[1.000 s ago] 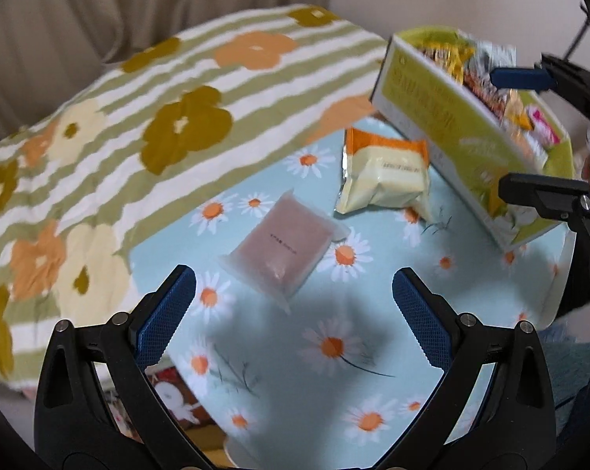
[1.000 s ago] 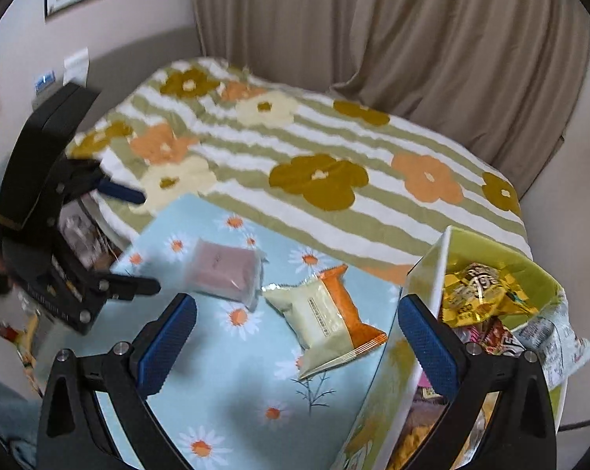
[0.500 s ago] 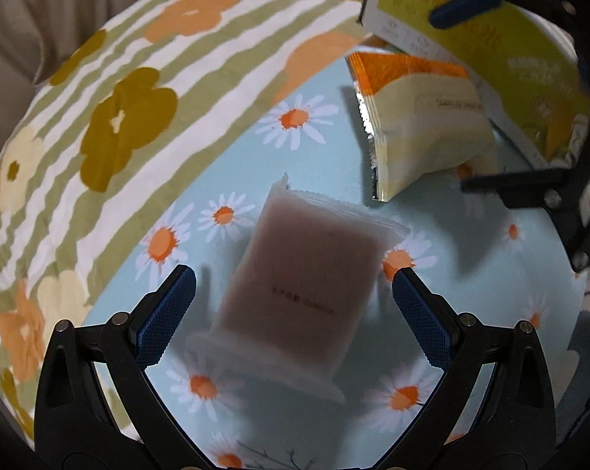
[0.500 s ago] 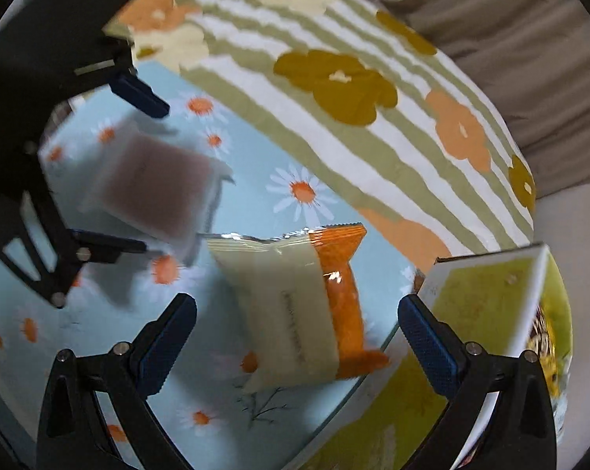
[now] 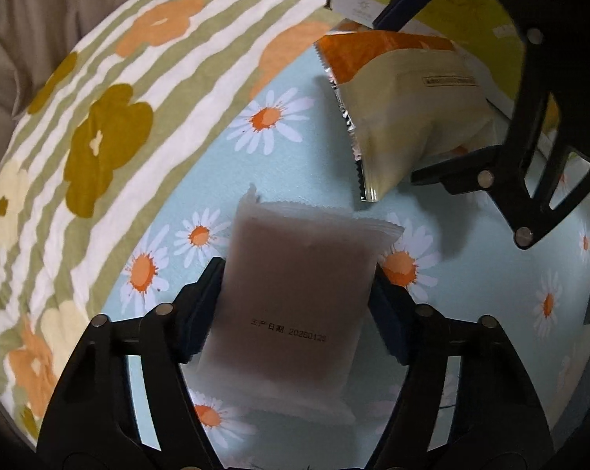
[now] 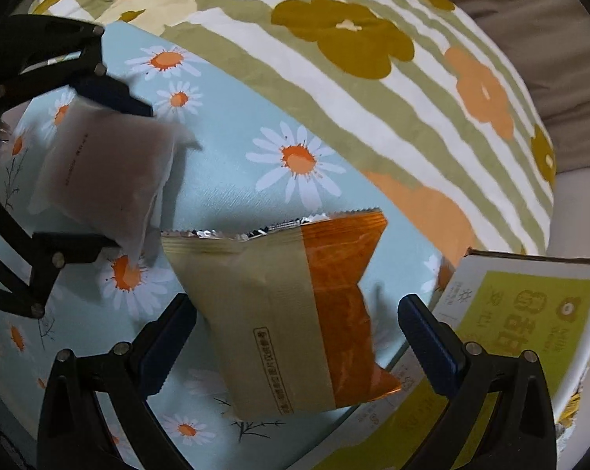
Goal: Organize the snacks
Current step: 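Grasp the pink pouch with the left tool while the right tool grasps the cream-orange packet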
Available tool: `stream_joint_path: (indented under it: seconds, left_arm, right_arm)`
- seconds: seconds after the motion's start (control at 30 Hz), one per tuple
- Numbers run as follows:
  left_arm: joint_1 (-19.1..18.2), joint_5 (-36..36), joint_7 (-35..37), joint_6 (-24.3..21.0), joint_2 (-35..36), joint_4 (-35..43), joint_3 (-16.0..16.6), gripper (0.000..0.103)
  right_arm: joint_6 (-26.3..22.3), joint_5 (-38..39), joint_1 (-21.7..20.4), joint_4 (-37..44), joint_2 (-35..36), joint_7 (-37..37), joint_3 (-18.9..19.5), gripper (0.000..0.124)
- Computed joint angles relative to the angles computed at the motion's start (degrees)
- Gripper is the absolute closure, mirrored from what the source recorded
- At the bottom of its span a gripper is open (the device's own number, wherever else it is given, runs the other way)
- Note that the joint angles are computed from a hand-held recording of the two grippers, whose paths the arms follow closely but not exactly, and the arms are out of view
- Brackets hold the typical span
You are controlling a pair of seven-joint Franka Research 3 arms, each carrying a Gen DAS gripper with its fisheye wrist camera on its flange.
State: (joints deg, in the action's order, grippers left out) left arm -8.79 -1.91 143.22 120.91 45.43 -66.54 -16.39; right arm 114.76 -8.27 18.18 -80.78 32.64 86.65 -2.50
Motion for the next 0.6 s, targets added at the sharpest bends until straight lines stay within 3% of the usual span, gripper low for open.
stream_joint_path:
  seconds: [0.2, 0.37, 0.53, 0.6]
  left_arm:
    - [0.5, -1.0, -1.3, -2.1, 0.1, 0.9, 0.0, 0.039]
    - [2.1, -2.4, -3.0, -0.9, -2.4, -3.1, 0.1, 0.039]
    - [3.2, -2.8, -4.2, 0.6, -4.4, -6.5, 0.2, 0.039]
    - [3.6, -3.2, -5.0, 1.6, -5.3, -7.8, 0.2, 0.039]
  right_arm:
    - [-3.6, 0.4, 0.0, 2.7, 1.9, -0.6, 0.0, 0.022]
    - [-5.5, 1.8, -0.2, 3.7, 2.7, 0.6, 0.1, 0.022]
    - [-5.8, 4.2, -0.9, 3.2, 2.3, 1.9, 0.6, 0.041]
    - [-5.6, 5.5, -1.2, 2.7, 1.8, 2.7, 0.8, 0.058]
